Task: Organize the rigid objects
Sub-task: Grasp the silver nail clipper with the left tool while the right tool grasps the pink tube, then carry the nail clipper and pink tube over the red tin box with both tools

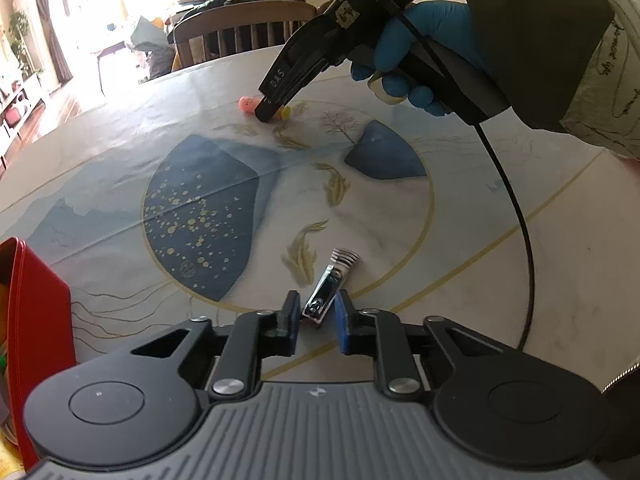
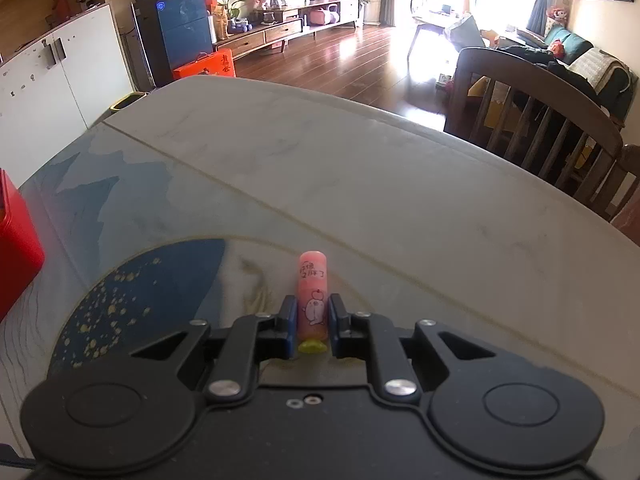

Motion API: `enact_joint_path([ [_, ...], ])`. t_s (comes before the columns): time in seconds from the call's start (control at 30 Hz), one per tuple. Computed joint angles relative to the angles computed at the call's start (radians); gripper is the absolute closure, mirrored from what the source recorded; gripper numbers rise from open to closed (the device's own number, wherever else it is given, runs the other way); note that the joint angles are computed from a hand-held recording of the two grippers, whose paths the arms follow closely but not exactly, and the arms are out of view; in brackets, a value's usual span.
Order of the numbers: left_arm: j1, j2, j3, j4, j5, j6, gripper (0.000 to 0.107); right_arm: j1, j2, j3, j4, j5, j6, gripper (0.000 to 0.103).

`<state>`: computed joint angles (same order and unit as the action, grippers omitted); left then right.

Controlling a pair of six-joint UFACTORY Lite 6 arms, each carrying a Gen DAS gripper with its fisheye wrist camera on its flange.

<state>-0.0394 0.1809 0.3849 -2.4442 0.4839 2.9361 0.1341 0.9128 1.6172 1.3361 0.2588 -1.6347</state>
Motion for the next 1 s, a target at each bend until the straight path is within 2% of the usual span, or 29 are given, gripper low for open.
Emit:
enact_joint_path([
  [0.17, -0.036, -0.014, -0.011, -0.049, -0.01, 0.02, 0.096, -0.014, -0.147, -0.222, 0.289, 0.006, -0.232, 0.088],
  [0.33, -0.007, 0.002, 0.039, 0.083, -0.053, -0.196, 0.096, -0.059, -0.387, -0.548, 0.432, 0.096, -0.33, 0.088],
  [0.43, 0.03, 0.009, 0.077, 0.232, -0.081, -0.391, 0.096, -0.064, -0.544, -0.743, 0.504, 0.112, -0.388, 0.088],
  [0.63, 0.128, -0.027, 0.105, 0.552, -0.097, -0.763, 0.096, -0.06, -0.793, -1.025, 0.523, 0.164, -0.306, 0.088],
  [0.83, 0.233, -0.121, 0.082, 0.813, -0.057, -1.022, 0.096, 0.062, -0.967, -1.171, 0.617, 0.117, -0.258, 0.088],
  [1.0, 0.336, -0.192, 0.062, 0.974, 0.005, -1.148, 0.096, 0.141, -1.098, -1.249, 0.613, 0.067, -0.178, 0.088],
])
